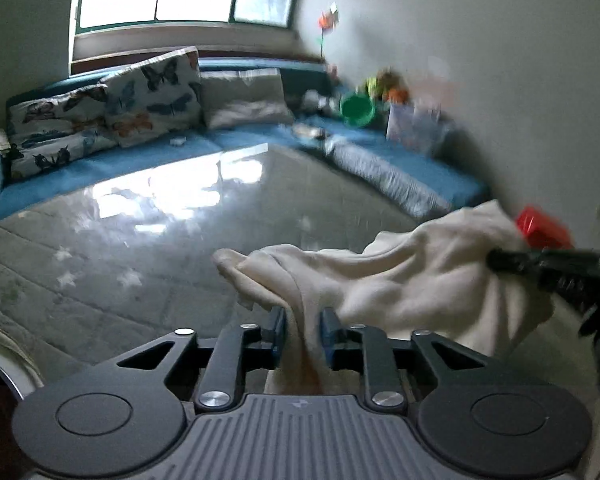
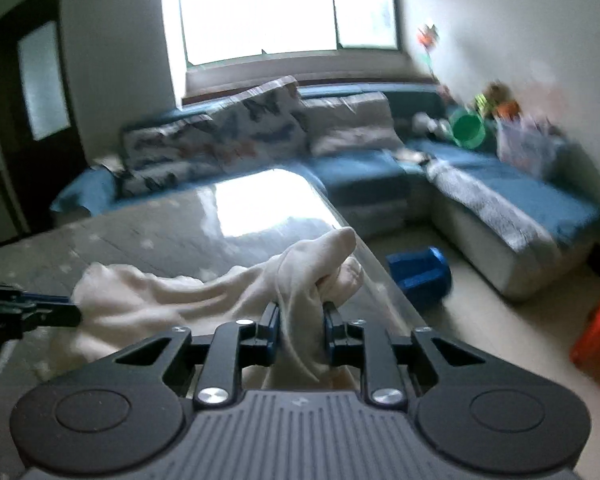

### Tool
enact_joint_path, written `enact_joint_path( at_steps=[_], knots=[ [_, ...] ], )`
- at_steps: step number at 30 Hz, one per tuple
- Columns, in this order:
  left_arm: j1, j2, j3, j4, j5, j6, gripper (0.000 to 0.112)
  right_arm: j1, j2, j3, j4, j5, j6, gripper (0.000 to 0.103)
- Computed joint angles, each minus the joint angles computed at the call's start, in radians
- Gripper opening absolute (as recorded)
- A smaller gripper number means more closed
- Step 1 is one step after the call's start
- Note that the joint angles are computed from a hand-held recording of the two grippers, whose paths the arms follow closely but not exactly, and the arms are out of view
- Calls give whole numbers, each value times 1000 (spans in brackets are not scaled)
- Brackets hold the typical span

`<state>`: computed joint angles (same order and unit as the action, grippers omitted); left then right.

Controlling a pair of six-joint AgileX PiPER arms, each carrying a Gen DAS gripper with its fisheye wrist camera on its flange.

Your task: Fold clothes

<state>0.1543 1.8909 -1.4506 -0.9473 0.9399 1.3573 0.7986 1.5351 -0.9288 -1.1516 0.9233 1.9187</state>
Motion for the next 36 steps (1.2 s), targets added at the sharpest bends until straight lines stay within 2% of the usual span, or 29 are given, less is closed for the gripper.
enact_joint_path(
  at_steps=[3, 6, 10, 14, 15, 18, 19, 20, 21, 26, 33, 36],
  knots=[
    [-1, -2, 28, 5, -37, 29, 32, 16, 27, 27, 26, 66, 33, 28],
    [15, -4, 34, 15, -56, 51, 32, 37, 17, 53, 1, 96, 79, 28],
    [42, -12, 32, 26, -53, 47, 32, 21, 20, 67, -61, 31, 100, 28],
    [76, -33, 48, 44, -49, 58, 34, 27, 68, 50, -46, -25, 88, 28],
    [86, -37, 51, 50, -50, 64, 34, 21, 92, 34, -30, -40, 66, 28],
    [119, -48, 59, 64, -53, 84, 34, 48, 142, -17, -20, -10, 20, 29],
    [132, -51, 63, 62, -53, 92, 36, 60, 151, -33, -23, 1, 8, 33],
    [144, -54, 67, 62, -57, 93, 44, 86, 158, -58, -21, 17, -13, 40],
    [158, -58, 71, 59, -59, 99, 48, 92, 172, -83, -24, 9, -31, 40],
    [244, -63, 65, 46, -31, 129, 48, 127, 288, -238, -13, -15, -160, 40],
    [386, -57, 47, 41, 23, 160, 50, 173, 417, -424, -10, 57, -304, 40],
    [445, -48, 36, 52, 35, 158, 51, 170, 429, -454, 21, 38, -338, 40]
  ],
)
